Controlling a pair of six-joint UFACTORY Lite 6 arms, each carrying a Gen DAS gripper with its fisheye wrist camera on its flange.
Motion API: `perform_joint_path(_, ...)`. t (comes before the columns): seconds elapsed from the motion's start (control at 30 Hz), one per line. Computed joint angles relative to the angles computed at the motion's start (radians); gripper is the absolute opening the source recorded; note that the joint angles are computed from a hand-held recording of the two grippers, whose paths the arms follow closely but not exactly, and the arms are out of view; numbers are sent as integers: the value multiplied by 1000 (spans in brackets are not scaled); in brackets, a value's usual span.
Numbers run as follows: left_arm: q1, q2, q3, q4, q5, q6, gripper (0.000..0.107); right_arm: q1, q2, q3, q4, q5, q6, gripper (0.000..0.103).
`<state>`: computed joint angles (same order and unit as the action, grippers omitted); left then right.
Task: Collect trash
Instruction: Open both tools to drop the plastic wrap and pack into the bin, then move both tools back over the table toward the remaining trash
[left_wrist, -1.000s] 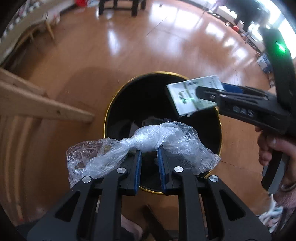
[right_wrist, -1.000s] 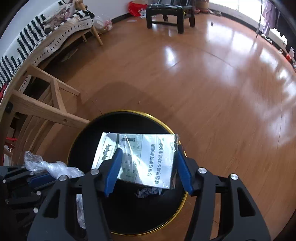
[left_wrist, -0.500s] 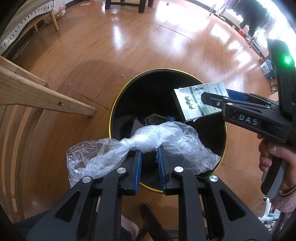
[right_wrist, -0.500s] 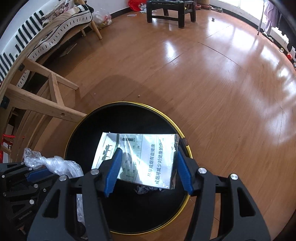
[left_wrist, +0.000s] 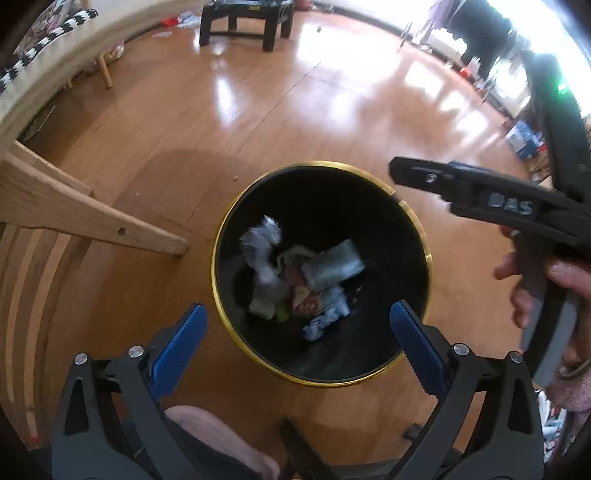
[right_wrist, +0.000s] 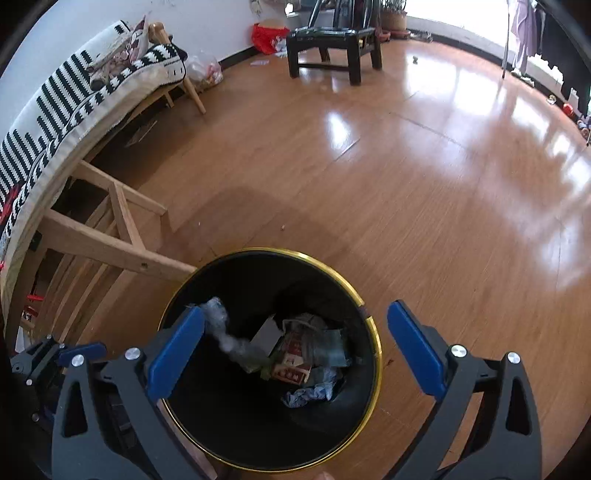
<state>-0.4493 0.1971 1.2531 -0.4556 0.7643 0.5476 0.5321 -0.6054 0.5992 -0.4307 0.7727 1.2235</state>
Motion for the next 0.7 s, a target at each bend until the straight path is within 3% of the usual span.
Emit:
perform_joint_path(0.17,45,-95,24,-114,74,50,96,-31,-2,59,-32,52,27,96)
perform_joint_path(0.33,240,-141,193,-161,236,96,96,-35,102,234,-86,113,-15,96)
perform_joint_path(0.47,529,-47,441,-150,392,62,96,14,305,495,-134,150,-39,96)
perform_joint_path(0.57,756,70,616,-162,491,56,96,90,545,799,-135,204,-70,96)
perform_joint_path(0.7,1032,283,894,-109,575,44,96,207,899,1218,-157,184,-127,96)
